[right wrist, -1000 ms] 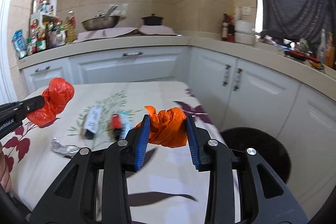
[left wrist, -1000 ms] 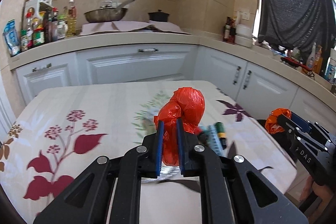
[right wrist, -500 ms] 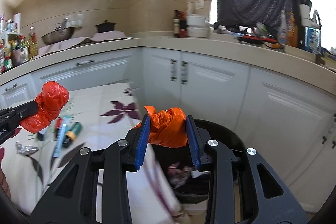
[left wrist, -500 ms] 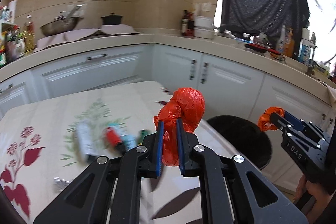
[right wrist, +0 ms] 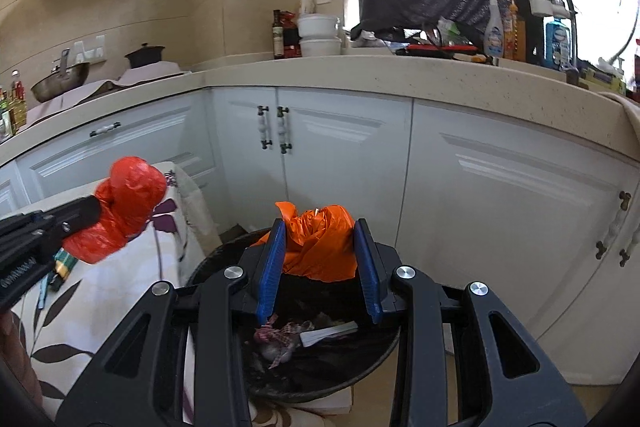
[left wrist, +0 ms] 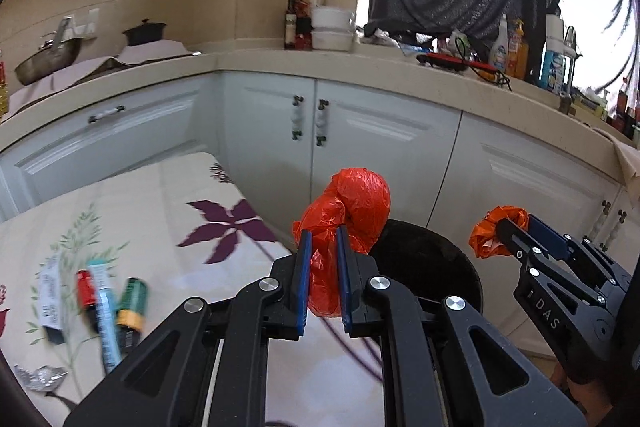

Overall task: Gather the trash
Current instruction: 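Carry both bags over the black bin and open both tools to drop them, then move both open tools from the bin back over the table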

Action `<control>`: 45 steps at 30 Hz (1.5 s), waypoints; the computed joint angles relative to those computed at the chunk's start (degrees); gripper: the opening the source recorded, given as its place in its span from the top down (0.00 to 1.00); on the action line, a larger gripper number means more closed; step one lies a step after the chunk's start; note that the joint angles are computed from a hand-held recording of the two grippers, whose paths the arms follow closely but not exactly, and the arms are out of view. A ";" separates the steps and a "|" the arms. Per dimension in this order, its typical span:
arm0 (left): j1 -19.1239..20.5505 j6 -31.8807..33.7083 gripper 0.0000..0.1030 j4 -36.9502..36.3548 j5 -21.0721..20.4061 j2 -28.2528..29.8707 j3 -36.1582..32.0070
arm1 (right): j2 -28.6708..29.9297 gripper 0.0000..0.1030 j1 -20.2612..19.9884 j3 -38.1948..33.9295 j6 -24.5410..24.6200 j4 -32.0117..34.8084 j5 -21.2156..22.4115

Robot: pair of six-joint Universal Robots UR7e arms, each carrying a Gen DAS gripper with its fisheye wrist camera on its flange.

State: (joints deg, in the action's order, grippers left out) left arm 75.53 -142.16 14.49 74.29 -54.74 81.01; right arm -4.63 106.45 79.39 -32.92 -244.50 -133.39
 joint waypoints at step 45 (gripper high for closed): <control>5.86 1.18 0.38 -4.66 -5.04 -9.12 3.72 | 6.09 0.51 4.57 -7.92 6.82 12.97 4.68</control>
